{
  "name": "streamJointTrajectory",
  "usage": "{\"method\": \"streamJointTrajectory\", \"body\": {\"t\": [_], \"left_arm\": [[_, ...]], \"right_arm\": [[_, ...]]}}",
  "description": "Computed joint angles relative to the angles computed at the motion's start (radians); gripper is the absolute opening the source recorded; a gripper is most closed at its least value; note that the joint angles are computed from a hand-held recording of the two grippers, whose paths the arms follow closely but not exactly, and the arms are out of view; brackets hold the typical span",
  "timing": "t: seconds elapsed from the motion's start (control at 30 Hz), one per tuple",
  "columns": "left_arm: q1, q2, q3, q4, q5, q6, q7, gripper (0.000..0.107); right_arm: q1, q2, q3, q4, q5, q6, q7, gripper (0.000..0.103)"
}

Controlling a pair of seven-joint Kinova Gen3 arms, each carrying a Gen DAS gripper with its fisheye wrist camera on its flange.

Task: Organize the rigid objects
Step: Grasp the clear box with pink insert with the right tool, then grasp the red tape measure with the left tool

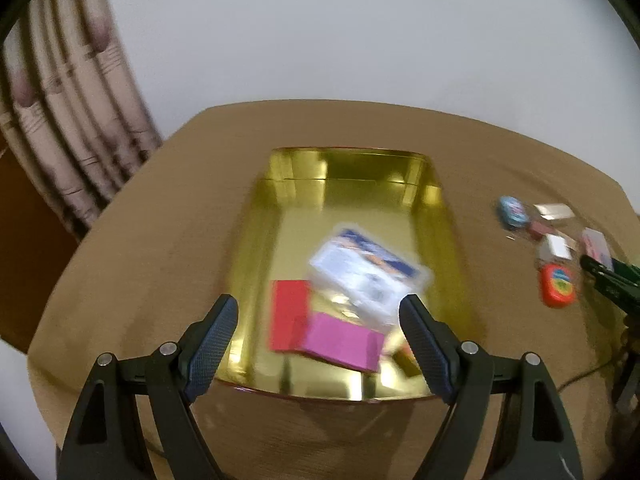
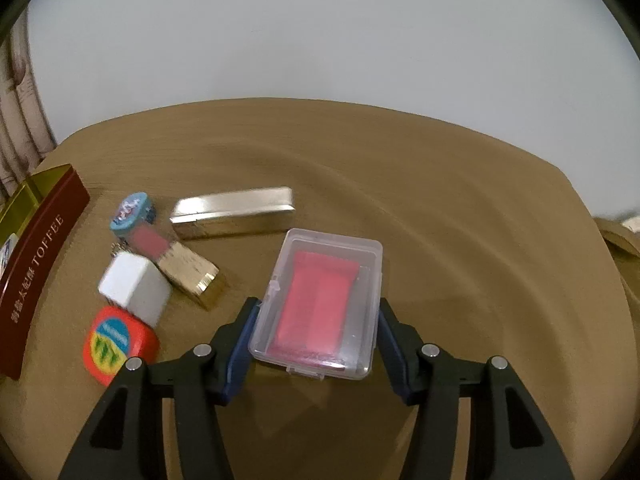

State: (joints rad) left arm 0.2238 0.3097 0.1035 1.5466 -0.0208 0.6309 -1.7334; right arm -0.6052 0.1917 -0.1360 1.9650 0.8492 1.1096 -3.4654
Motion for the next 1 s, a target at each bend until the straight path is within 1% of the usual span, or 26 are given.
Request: {"method": "streamJointTrajectory", "body": {"t": [0.1, 0.17, 0.33, 0.43, 0.5, 0.53, 0.6, 0.63, 0.67, 0.73, 0.8, 0.87, 0.97, 1.0], "left_arm": [[0.011, -0.006, 0.044, 0.009, 0.033, 0.015, -0.050, 0.080], [0.036, -0.003, 0.060, 0.008, 0.044, 0.025, -0.067, 0.080], [0.122, 0.028, 0.086, -0.012, 0.049, 0.051, -0.074, 0.080], [0.165, 0.068, 0.088, -0.057, 0.055, 0.093, -0.052, 0.080], [0.180, 0.101, 0.099, -0.093, 0.074, 0.123, -0.053, 0.080], [0.201, 0.116, 0.092, -0.112, 0.066, 0.136, -0.035, 0.080], [0.211, 0.143, 0.101, -0.144, 0.077, 0.155, -0.036, 0.080], [0.232, 0.159, 0.092, -0.164, 0.069, 0.167, -0.021, 0.080], [0.241, 0.163, 0.089, -0.166, 0.067, 0.167, -0.013, 0.080], [0.255, 0.187, 0.091, -0.192, 0.066, 0.184, -0.012, 0.080], [0.276, 0.218, 0.084, -0.228, 0.056, 0.208, 0.004, 0.079], [0.289, 0.242, 0.077, -0.257, 0.046, 0.229, 0.012, 0.078], [0.309, 0.272, 0.066, -0.288, 0.035, 0.239, 0.036, 0.072], [0.311, 0.281, 0.065, -0.299, 0.032, 0.248, 0.039, 0.068]], "right_arm": [[-0.015, -0.022, -0.034, 0.037, -0.015, 0.041, -0.063, 0.057], [0.004, -0.048, -0.066, 0.074, -0.020, 0.047, -0.098, 0.057], [-0.025, -0.077, -0.104, 0.127, -0.058, 0.103, -0.173, 0.057], [-0.042, -0.093, -0.112, 0.158, -0.063, 0.099, -0.223, 0.057], [-0.052, -0.078, -0.095, 0.150, -0.059, 0.093, -0.221, 0.057], [-0.048, -0.064, -0.086, 0.139, -0.054, 0.090, -0.210, 0.057], [-0.051, -0.053, -0.083, 0.133, -0.052, 0.091, -0.210, 0.058], [-0.049, -0.044, -0.082, 0.132, -0.046, 0.085, -0.216, 0.058], [-0.031, -0.044, -0.098, 0.120, -0.045, 0.086, -0.206, 0.058], [-0.032, -0.079, -0.115, 0.136, -0.063, 0.107, -0.205, 0.058], [-0.035, -0.103, -0.110, 0.146, -0.071, 0.114, -0.192, 0.058], [-0.025, -0.109, -0.119, 0.151, -0.071, 0.111, -0.193, 0.058], [-0.019, -0.123, -0.129, 0.152, -0.077, 0.119, -0.187, 0.058], [-0.019, -0.129, -0.129, 0.154, -0.080, 0.120, -0.184, 0.058]]}}
